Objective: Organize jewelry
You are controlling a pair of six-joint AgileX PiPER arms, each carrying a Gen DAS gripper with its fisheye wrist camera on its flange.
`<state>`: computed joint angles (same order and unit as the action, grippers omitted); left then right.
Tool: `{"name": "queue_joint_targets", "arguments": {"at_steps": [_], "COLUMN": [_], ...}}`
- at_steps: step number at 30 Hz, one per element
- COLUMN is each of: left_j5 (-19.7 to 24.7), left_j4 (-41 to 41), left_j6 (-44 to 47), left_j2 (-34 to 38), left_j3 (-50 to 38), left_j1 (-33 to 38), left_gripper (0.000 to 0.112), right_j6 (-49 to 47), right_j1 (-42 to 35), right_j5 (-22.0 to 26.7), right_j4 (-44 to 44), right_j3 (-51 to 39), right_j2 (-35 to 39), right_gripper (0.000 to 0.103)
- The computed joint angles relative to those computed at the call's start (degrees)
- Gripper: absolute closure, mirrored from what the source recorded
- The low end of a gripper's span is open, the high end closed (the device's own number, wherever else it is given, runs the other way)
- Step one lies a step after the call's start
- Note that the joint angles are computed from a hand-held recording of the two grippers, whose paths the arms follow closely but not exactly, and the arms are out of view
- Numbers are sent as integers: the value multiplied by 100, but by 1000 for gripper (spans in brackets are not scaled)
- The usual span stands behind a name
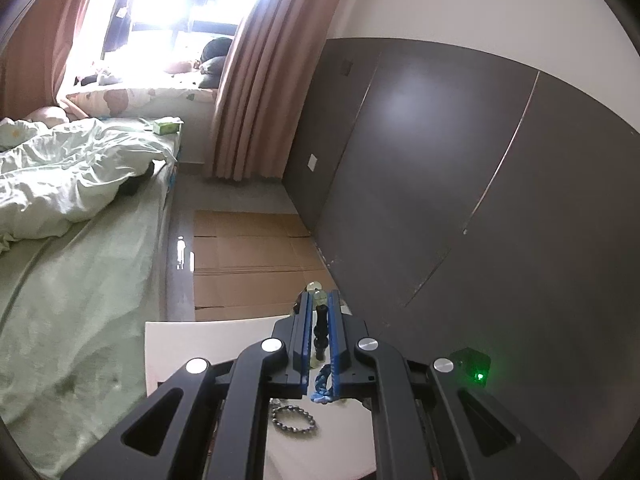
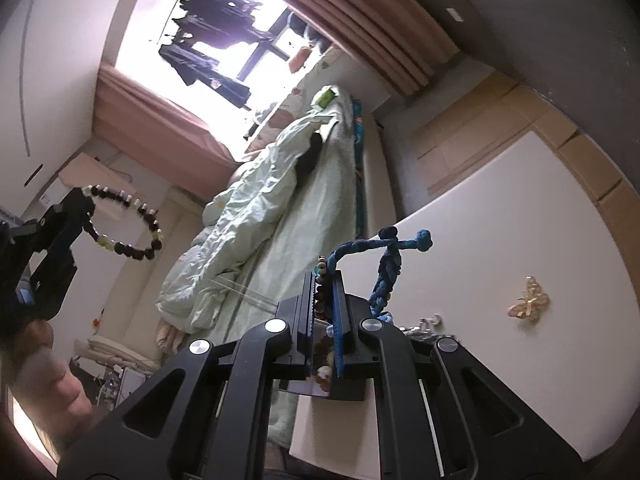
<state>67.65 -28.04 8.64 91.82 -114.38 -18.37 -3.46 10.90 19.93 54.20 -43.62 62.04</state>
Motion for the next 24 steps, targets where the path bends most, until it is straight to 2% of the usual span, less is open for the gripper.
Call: {"name": "queue_joint_targets", "arguments": {"at_steps": [7, 14, 24], "left_j5": [-281, -960, -1590], "left_j4": [-124, -205, -707], "left_j6": [282, 677, 1327], "left_j2": [-223, -406, -141], "left_j3": [727, 2262, 3792], "left_j1": [393, 910, 1319], "left_gripper": [107, 107, 106], "right_j6": [62, 227, 847], "right_j1": [437, 787, 1191], "right_j5": [-294, -458, -612], "right_j4": [35, -135, -789], "right_j3": [-179, -366, -714], "right_j2": [268, 580, 1100], "right_gripper": [94, 94, 94]}}
